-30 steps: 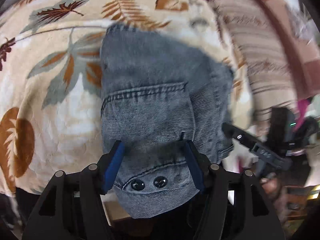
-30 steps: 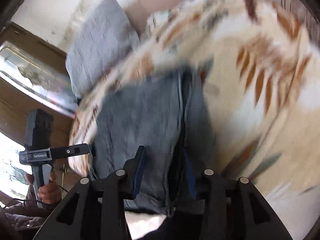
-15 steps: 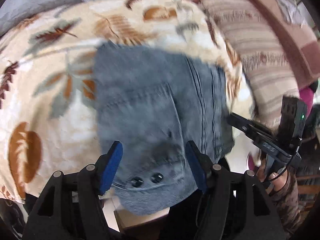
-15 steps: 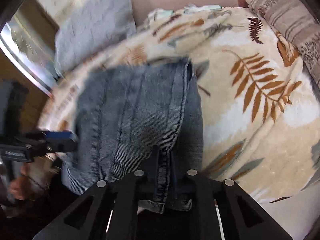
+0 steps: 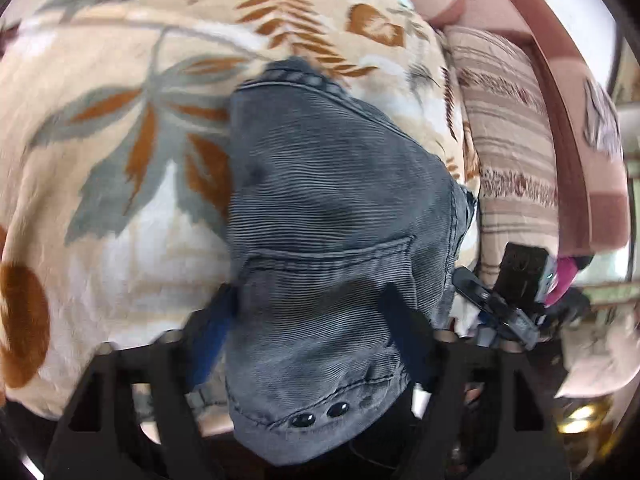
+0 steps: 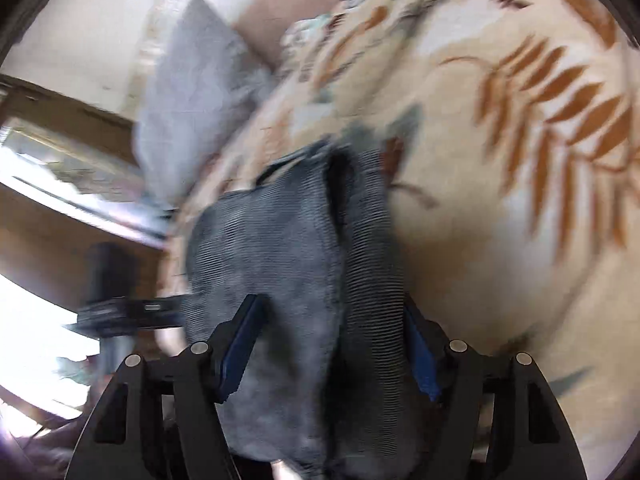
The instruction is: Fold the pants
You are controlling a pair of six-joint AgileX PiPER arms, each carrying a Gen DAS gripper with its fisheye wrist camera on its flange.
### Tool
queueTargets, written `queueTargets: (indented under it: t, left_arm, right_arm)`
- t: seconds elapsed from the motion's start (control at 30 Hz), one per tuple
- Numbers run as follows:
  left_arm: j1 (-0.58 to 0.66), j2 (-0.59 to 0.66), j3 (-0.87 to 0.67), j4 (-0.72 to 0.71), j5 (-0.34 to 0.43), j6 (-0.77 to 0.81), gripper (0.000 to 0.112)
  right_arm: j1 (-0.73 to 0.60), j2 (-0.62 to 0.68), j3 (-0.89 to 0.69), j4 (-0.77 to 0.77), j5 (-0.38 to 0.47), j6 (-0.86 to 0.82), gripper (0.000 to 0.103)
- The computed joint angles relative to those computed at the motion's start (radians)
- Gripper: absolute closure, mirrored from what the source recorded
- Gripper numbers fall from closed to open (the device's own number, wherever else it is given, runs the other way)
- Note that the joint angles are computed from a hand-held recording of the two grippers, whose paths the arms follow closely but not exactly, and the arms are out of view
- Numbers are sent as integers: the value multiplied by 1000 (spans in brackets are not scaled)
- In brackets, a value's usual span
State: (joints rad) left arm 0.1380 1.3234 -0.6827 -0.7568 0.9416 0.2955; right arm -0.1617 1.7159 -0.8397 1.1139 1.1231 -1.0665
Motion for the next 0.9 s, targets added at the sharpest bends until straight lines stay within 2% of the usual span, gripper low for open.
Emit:
queueTargets:
  t: [0.07, 0.1, 0.2, 0.23, 0.27, 0.3, 0.33, 0.37, 0.47, 0.53, 0.63, 0.8, 0.9]
  left_arm:
    - [-67, 15, -8, 19, -48, -25, 25]
    - [-84, 29, -17, 29, -65, -35, 25]
    - [-95, 48, -7, 7, -99, -41, 25]
    - [-86, 33, -2, -11, -89, -31, 34]
    - [-87, 20, -3, -12, -83, -30, 51]
    - [-92, -4, -3, 5, -78, -43, 58]
    - [-99, -26, -2, 20, -76, -50, 69]
    - [-109, -57, 3, 40, -83, -63, 79]
    - [-117, -106, 0, 93, -98, -129, 87]
    - [-97, -120, -11, 101, -90, -142, 90]
    - [-40, -158, -49, 138, -63, -152, 90]
    - [124, -127, -210, 182, -1, -127, 89]
    - [138, -50, -315, 297, -28, -178, 79]
  right_arm:
    - [0, 23, -20, -37, 10, -11, 32]
    - [8, 45, -33, -65, -12, 11, 37]
    - [20, 38, -25, -49, -42, 25, 38]
    - [56, -8, -11, -76, -97, 50, 43]
    - [85, -42, -5, -100, -132, 75, 47]
    - [108, -77, 2, -128, -149, 107, 58]
    - [117, -113, 6, -148, -144, 130, 72]
    - [125, -145, 4, -172, -140, 145, 76]
    - [191, -207, -17, -274, -179, 251, 80]
    - [272, -227, -59, -355, -212, 350, 81]
    - [337, -239, -134, -364, -193, 407, 81]
    - [477, -129, -401, -389, -213, 537, 81]
    - [532, -33, -542, -408, -234, 619, 80]
